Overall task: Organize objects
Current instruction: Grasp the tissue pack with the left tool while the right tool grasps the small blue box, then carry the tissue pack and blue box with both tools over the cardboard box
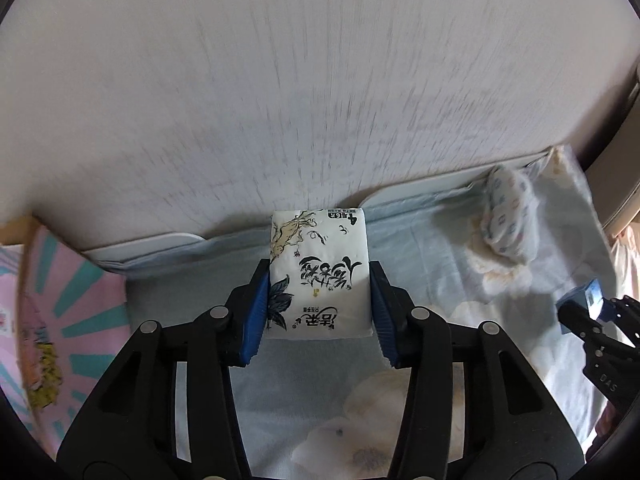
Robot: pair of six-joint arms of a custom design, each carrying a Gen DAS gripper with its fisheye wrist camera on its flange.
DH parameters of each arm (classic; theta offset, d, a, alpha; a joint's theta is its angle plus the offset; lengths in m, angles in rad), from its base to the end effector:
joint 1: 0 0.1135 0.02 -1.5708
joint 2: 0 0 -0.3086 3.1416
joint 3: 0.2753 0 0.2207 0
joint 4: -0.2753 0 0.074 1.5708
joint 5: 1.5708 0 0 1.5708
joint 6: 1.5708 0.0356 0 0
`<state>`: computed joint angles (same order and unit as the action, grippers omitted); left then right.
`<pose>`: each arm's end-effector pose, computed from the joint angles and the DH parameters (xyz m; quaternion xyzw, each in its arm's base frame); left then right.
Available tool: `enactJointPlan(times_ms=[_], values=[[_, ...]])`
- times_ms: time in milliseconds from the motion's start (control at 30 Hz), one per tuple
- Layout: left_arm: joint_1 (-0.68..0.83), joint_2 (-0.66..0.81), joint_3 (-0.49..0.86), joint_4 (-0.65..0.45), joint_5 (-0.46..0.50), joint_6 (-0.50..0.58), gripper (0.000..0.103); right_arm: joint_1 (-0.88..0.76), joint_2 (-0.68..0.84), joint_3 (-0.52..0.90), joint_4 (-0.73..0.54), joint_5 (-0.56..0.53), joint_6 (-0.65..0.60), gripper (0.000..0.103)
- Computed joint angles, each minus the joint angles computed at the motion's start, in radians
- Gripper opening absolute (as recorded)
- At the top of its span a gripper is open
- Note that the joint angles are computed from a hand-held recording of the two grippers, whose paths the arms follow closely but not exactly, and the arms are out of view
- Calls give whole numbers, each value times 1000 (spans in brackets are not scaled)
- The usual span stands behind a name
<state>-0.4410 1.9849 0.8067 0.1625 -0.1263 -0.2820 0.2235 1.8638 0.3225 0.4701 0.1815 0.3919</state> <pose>0.3080 -0.1404 0.1298 0.0590 0.9582 -0.0399 0.2772 0.2234 0.0442 0.1027 0.1035 0.9597 -0.0091 0.2612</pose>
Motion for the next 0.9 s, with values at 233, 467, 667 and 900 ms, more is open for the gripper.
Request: enactJointPlan(times_ms=[233, 467, 667, 900], values=[[-13, -209, -53, -109, -17, -50, 43, 9, -176, 67, -216, -1, -38, 34], [-13, -334, 52, -285, -57, -92, 43, 48, -325, 169, -440, -1, -91, 34], [48, -472, 7, -352, -84, -78, 43, 69, -317, 294, -528, -29, -165, 34], [183, -656, -36, -471, -81, -43, 43, 157, -215, 503, -599, -77, -228, 34]])
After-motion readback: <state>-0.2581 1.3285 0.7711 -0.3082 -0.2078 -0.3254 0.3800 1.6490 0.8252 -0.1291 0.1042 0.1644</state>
